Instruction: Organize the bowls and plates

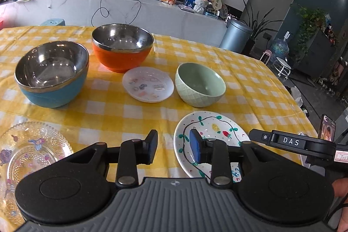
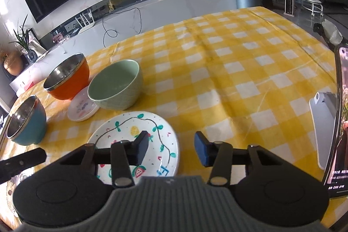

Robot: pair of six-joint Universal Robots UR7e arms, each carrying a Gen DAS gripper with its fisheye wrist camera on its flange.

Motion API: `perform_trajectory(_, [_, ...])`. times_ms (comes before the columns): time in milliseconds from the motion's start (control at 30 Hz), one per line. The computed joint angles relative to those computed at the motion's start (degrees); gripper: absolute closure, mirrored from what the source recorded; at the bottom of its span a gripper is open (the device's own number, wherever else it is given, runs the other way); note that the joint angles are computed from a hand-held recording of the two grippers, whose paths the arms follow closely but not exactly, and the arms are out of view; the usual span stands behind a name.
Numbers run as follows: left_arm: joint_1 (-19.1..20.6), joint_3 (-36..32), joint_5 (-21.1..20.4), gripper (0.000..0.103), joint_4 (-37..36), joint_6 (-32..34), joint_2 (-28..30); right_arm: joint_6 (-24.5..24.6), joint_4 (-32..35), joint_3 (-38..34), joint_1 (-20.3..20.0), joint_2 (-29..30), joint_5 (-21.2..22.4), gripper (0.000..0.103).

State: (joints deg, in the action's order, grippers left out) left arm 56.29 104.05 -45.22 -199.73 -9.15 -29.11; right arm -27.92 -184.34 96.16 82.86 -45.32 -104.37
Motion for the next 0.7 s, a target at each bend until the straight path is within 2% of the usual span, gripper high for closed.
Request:
perform_trajectory(100, [0.69,-1.50,-0.76,0.059,0.92,-1.16,0.99,0.01,0.11,-0.41,0.10,0.45,-0.56,0.057])
perform_trajectory(233, [1.44,-2.87,-1.22,0.055,1.22,-1.02,2.18,0.95,1.06,-1.38,-0.15,0.89,-1.42,0.066])
perform_trajectory(400, [2.27,-3.53,-2.64,0.055,2.14,-2.39,2.79,2.74,2.87,-2.43,-0.65,1.21,-1.49,0.067])
perform_trajectory(533, [2.59,-4.22,-3.94,0.055,1.03,-0.44,3.50,3.89,4.87,-3.10,-0.95,1.39,-1.59,0.067])
perform_trajectory(700, [3.16,-5.03,-4.80,0.064,1.68,-0.31,3.90,4.00,4.56,-3.22,-1.18,1.57,-1.00,0.069])
